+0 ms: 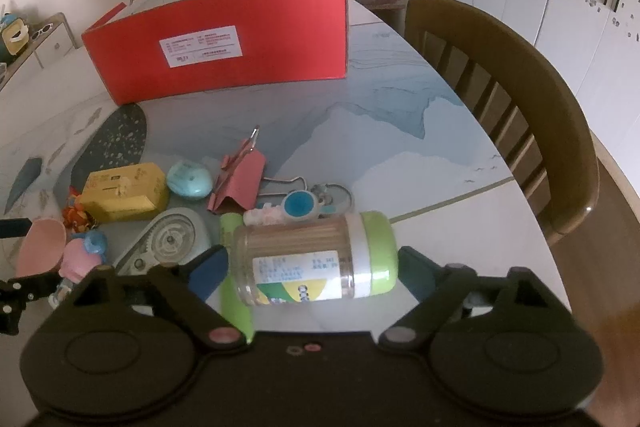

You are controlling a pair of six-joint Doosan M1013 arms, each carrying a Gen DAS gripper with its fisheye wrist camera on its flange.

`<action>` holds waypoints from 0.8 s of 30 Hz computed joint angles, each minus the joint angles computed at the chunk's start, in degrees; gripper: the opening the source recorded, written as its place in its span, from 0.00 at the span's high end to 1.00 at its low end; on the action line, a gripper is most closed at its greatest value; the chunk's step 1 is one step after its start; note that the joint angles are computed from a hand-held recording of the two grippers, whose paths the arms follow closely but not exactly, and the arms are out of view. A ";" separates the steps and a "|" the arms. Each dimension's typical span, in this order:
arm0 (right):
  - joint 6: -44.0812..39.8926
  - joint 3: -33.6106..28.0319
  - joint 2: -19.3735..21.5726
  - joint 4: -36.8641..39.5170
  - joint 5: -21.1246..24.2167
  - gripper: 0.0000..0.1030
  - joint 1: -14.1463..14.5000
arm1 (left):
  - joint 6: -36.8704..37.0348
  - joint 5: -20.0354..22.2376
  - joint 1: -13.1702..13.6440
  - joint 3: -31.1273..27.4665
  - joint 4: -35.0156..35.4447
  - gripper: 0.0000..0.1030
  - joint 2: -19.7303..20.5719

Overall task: Organize rigid objects
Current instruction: 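Grasp the pink heart dish with the left tool while the right tool grasps the green-lidded jar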

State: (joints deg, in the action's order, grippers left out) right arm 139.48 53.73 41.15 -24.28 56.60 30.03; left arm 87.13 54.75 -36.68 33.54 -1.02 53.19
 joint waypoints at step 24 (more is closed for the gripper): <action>-1.05 0.39 -0.62 0.22 0.86 0.19 0.15 | -1.01 0.84 -0.71 -0.99 3.21 0.35 0.04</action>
State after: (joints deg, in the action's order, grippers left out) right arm 138.42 54.12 40.53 -24.06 57.46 30.19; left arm 86.12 55.58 -37.38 32.54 2.19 53.23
